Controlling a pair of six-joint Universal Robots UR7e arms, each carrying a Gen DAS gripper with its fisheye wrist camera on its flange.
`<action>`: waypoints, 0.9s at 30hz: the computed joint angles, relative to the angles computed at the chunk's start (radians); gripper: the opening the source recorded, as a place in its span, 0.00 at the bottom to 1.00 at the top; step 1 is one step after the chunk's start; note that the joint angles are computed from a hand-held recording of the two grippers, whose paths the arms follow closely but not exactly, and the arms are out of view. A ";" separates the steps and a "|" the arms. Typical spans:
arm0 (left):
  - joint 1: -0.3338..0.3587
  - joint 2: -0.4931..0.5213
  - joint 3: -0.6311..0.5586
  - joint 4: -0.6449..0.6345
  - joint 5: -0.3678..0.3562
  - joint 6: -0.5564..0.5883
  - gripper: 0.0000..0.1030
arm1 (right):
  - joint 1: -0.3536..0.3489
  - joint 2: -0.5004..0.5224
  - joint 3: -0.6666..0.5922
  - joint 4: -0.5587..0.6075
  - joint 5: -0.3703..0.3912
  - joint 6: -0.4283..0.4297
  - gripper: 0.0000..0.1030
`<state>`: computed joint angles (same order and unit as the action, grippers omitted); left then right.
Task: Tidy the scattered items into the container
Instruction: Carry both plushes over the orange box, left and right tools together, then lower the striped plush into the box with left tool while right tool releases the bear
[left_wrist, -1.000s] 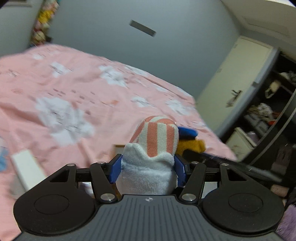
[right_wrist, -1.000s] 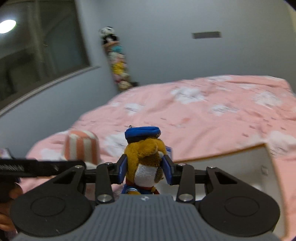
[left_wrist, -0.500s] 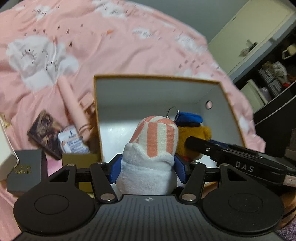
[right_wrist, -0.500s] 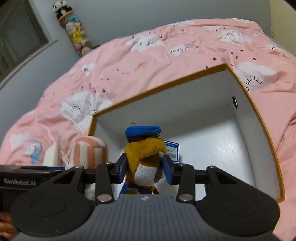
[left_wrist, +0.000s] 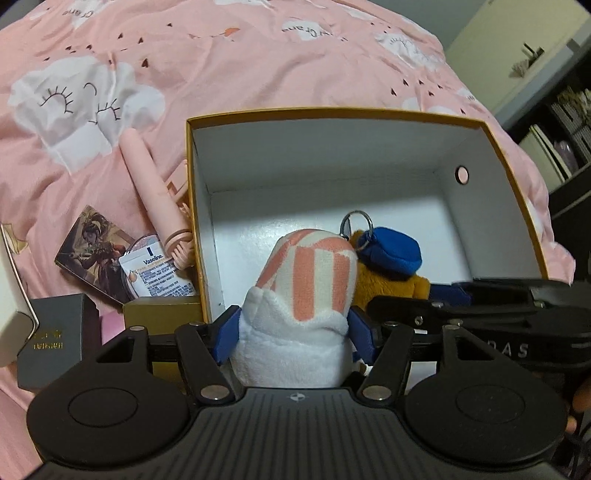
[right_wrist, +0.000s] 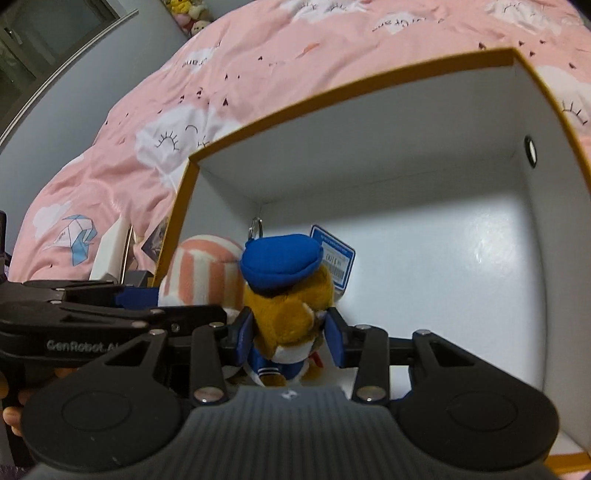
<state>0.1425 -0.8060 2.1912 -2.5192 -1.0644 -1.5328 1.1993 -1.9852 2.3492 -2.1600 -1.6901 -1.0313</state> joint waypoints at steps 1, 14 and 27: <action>0.001 0.000 0.001 -0.005 0.001 0.010 0.72 | -0.001 -0.008 0.001 0.008 0.000 -0.005 0.43; -0.006 0.008 0.007 -0.029 0.006 0.037 0.71 | 0.237 0.090 -0.126 0.111 -0.248 0.058 0.43; -0.025 -0.010 0.052 -0.076 0.036 0.049 0.68 | 0.172 0.138 -0.061 0.019 -0.211 0.095 0.50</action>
